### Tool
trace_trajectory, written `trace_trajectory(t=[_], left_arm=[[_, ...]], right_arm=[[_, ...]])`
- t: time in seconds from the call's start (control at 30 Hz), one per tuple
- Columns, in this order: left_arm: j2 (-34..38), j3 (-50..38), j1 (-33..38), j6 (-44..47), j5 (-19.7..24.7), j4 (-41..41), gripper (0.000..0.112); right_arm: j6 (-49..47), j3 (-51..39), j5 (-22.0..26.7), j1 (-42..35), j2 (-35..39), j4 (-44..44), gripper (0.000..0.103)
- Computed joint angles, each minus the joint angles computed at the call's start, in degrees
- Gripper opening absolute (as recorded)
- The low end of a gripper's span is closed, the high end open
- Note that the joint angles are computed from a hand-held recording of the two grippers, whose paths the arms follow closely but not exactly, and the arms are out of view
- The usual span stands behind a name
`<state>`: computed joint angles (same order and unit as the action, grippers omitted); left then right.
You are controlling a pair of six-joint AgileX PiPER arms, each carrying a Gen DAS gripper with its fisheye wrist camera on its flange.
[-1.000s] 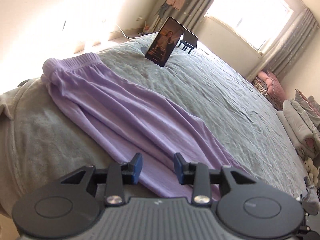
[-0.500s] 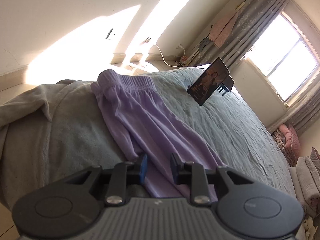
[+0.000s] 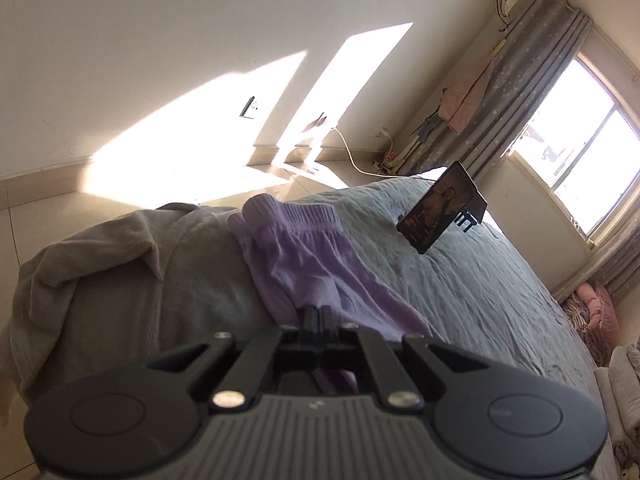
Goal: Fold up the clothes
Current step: 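Grasp the garment hem with the left gripper and lift it, then carry the held lavender waistband over the garment and open the left gripper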
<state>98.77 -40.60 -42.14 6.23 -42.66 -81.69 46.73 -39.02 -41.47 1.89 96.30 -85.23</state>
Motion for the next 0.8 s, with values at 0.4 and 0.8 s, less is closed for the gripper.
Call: trace_trajectory(t=[0.4,0.8], left_arm=[[-2.45,1.64,0.51,-4.56,1.99,3.60,0.000],[-2.69,0.02,1.36,-3.66,2.44,4.03,0.000]], right_arm=[[-10.89,0.74,6.26,3.85,1.92,7.51,0.013],[-17.59,1.00,8.34,4.95,2.71,12.21,0.024]])
